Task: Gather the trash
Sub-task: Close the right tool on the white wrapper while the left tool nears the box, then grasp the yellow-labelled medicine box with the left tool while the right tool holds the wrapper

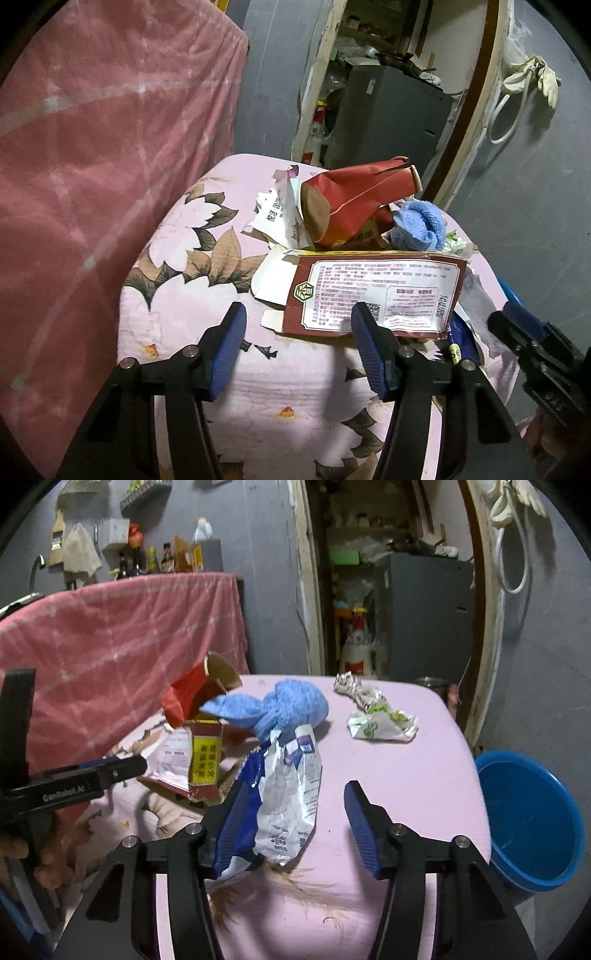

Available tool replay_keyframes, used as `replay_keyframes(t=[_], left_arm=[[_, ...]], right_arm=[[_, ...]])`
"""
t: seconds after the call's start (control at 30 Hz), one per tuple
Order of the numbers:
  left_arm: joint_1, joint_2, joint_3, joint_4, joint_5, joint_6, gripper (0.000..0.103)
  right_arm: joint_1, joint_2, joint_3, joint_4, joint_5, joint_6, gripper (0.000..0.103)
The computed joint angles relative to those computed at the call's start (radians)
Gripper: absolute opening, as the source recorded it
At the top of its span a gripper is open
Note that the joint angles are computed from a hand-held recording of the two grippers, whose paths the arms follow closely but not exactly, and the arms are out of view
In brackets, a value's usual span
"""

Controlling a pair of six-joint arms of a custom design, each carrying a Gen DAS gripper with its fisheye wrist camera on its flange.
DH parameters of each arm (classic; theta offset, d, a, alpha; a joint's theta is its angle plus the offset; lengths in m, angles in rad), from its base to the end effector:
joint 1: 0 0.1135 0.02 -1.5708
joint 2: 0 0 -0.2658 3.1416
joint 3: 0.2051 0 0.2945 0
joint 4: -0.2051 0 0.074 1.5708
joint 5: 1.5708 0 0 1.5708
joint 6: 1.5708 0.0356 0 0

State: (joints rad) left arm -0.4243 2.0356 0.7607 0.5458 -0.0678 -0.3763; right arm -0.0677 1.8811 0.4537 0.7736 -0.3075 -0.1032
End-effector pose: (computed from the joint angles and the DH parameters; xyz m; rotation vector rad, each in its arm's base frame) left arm 0.3311 -0.1469 0.0198 0.0205 2.3207 -0.3323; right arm 0.2875 -0.0087 0.0242 -0.2067 2.1902 0.2463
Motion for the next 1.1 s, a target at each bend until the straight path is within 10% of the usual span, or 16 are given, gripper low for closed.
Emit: replay_keyframes(t=[0.4,1.1], left_arm=[[0.026,-0.003,0.004,-0.014,0.109,-0.031,0.017],[0.018,-0.019,-0.024,-0.006,0.166,-0.088,0.003]], right_arm=[[-0.042,0.083,0.078,-0.088,-0.049,0.013,0.008],[-0.078,0.092,0.039,0.008,-0.089,0.024,0.006]])
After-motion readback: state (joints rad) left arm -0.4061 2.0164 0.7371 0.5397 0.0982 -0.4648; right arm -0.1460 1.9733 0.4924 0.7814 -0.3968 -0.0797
